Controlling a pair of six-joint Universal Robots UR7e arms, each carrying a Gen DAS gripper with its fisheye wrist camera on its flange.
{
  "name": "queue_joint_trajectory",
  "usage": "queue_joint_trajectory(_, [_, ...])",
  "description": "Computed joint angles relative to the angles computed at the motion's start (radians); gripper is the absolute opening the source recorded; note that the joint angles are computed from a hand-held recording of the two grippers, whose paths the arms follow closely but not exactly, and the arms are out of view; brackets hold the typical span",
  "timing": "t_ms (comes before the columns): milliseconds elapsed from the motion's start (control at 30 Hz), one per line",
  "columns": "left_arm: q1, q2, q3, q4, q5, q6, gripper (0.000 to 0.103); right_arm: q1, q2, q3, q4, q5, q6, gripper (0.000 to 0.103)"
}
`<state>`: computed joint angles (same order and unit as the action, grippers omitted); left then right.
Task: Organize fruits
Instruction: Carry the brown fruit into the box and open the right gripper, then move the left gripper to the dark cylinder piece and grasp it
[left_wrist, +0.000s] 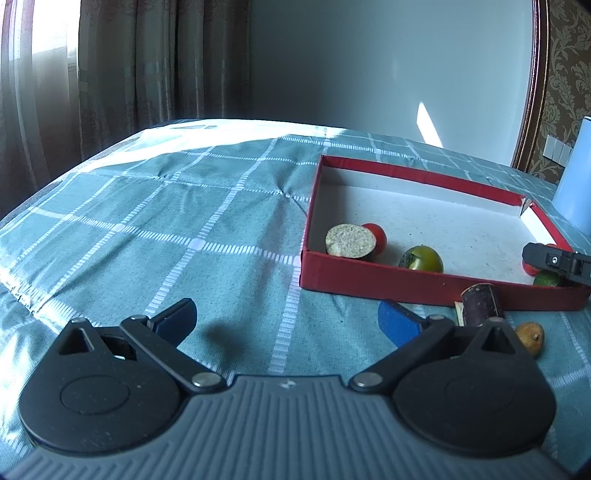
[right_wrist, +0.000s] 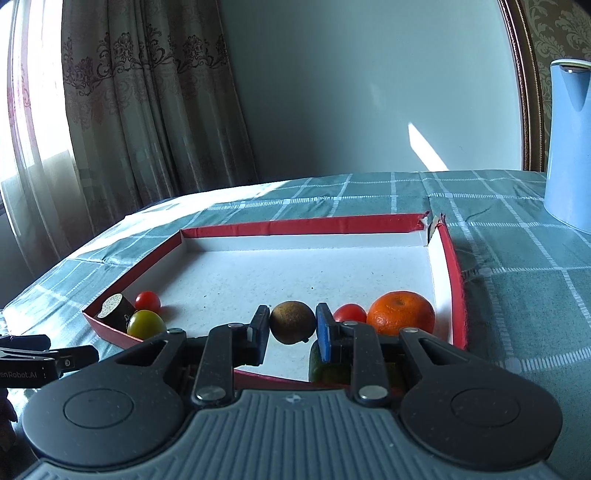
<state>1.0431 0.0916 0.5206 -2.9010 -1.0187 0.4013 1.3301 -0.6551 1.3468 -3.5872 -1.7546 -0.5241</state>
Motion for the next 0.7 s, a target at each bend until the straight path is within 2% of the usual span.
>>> queue_joint_trajectory(167, [0.0,0.0,0.0,0.001,-0.002,-0.001,0.103,-0.005,-0.005,0.01,-0.012,0.018,0.017,0.031])
queue_joint_trajectory(233, [0.0,0.0,0.001,-0.001,-0.002,-0.001,0.103,-0.004,0.0,0.015,-0.052,0.011,0.024,0.035])
queue_joint_trajectory(333, [0.001,-0.004,0.007,-0.008,-0.007,-0.004,0.103,-0.01,-0.008,0.047,-0.134,0.017,0.055,0.045])
queue_joint_trajectory(600, [0.0,-0.019,0.043,-0.049,-0.024,0.006,0.103,-0.042,-0.052,0.188,-0.396,0.023,0.123,0.047])
queue_joint_trajectory(700, [0.001,-0.036,0.076,-0.064,-0.045,0.01,0.103,-0.053,-0.056,0.209,-0.471,0.013,0.153,0.061])
